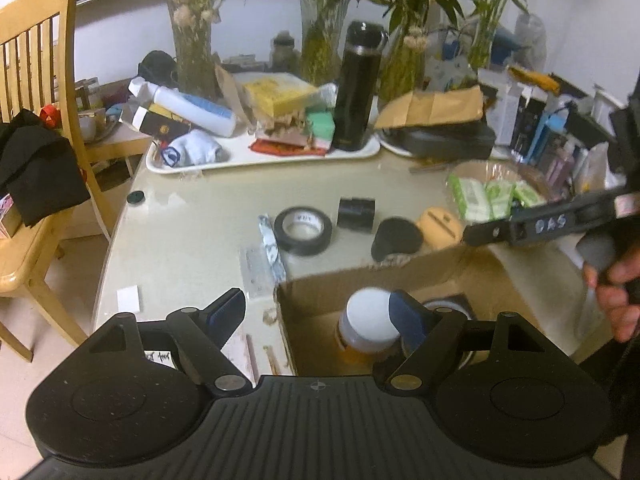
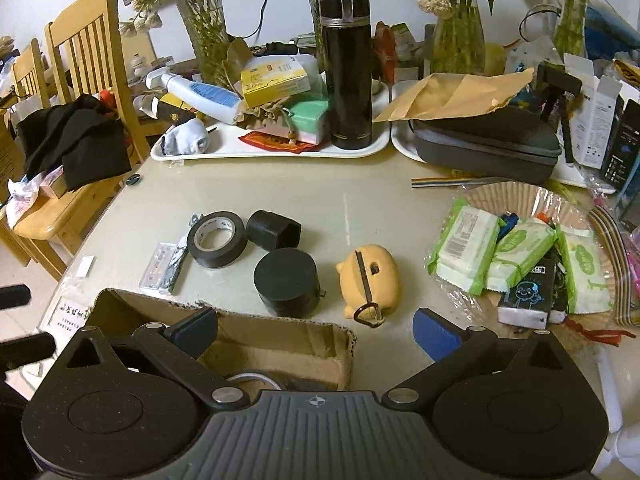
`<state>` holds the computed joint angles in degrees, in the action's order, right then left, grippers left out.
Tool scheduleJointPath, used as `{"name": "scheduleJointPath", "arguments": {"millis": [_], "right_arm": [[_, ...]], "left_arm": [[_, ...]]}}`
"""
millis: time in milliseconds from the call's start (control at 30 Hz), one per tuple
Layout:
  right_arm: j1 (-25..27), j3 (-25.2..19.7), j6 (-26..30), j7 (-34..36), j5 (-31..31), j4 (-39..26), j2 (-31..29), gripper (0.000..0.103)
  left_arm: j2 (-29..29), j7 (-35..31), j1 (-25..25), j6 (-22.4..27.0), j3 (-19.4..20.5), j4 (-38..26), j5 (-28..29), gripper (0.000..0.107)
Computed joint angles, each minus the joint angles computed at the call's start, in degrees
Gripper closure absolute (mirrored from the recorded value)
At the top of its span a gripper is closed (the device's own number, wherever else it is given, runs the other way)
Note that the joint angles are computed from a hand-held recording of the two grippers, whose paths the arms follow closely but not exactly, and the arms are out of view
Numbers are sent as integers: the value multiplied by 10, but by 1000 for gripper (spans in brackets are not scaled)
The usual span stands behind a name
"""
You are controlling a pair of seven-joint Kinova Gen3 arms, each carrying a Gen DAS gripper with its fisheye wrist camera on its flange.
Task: Organize rigid objects
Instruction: 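Reach the right tool to the yellow figure toy and close on it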
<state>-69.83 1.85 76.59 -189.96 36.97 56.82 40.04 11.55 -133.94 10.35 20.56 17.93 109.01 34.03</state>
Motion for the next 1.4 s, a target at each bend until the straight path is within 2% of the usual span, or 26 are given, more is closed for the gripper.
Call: {"name": "scheduleJointPath", "arguments": {"millis": [200, 600, 733, 967, 1233, 1400], "right_arm": [[10, 1, -38, -29, 5, 31, -13, 0], [17, 0, -7, 32, 23, 25, -6, 0], [27, -4, -16, 55, 19, 35, -8, 1], [47, -13, -35, 117, 6, 37, -4, 3], [76, -12, -62, 144, -32, 47, -5, 22], [107, -16, -92, 139, -66, 73, -13, 32]], "left_arm": [[-5, 0, -5, 21, -4, -21, 20, 28], [1, -38, -13, 27, -3, -21, 64, 28], [5, -45, -12, 28, -5, -21, 66, 28], [10, 6, 11, -5, -17, -11, 19, 29], [9, 115, 41, -60, -30, 2, -77, 29], [7, 127, 14, -116, 12, 27, -104, 28]]}}
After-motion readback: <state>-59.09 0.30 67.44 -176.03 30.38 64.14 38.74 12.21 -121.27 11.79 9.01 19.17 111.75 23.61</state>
